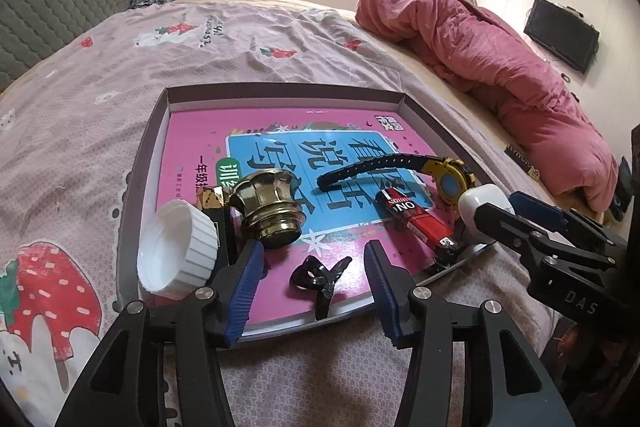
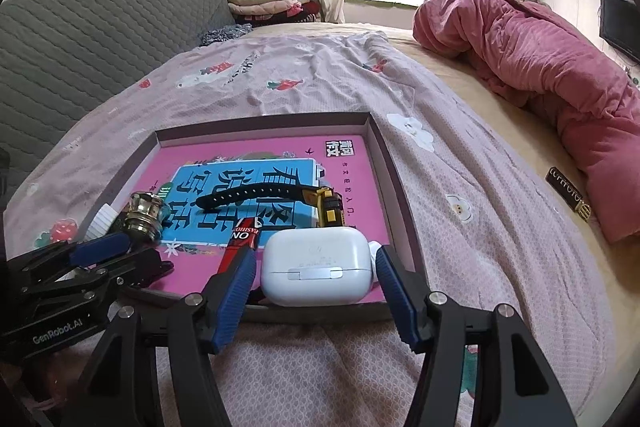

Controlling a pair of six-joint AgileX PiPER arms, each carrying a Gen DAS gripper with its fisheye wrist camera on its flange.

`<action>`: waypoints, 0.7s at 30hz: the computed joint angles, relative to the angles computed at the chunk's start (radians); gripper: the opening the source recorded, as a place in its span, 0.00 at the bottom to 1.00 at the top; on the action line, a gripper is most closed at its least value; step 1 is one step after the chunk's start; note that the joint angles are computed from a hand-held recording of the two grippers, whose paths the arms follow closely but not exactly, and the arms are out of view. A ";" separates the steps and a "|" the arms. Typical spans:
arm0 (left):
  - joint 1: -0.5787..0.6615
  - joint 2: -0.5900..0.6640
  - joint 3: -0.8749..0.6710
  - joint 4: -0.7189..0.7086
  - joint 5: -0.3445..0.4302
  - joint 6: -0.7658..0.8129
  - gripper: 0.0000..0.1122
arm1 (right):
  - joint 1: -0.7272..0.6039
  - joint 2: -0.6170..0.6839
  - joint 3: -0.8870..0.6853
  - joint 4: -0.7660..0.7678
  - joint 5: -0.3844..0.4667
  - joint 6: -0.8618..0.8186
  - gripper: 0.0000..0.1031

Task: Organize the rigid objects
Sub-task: 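Lower the black clip onto the pink book and open the left tool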

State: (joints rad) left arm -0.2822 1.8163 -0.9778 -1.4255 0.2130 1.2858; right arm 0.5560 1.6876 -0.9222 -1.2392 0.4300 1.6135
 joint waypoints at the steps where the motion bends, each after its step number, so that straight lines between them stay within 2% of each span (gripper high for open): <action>1: 0.002 -0.002 0.001 -0.004 0.002 0.003 0.49 | 0.002 -0.009 0.006 -0.007 0.001 0.006 0.60; 5: 0.005 -0.023 0.017 -0.077 0.003 0.080 0.51 | 0.024 -0.053 0.033 -0.055 0.026 0.038 0.60; 10: 0.000 -0.068 0.053 -0.245 -0.012 0.258 0.53 | 0.037 -0.097 0.042 -0.052 0.044 0.025 0.60; 15: -0.014 -0.106 0.081 -0.136 -0.047 0.149 0.57 | 0.046 -0.103 0.037 -0.017 0.046 -0.010 0.60; 21: -0.027 -0.177 0.139 -0.161 -0.089 0.165 0.60 | 0.060 -0.120 0.042 0.016 0.038 -0.039 0.60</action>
State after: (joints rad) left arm -0.3088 1.6396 -0.8386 -1.5863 0.1238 1.4504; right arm 0.6160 1.5678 -0.8806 -1.2235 0.4678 1.5741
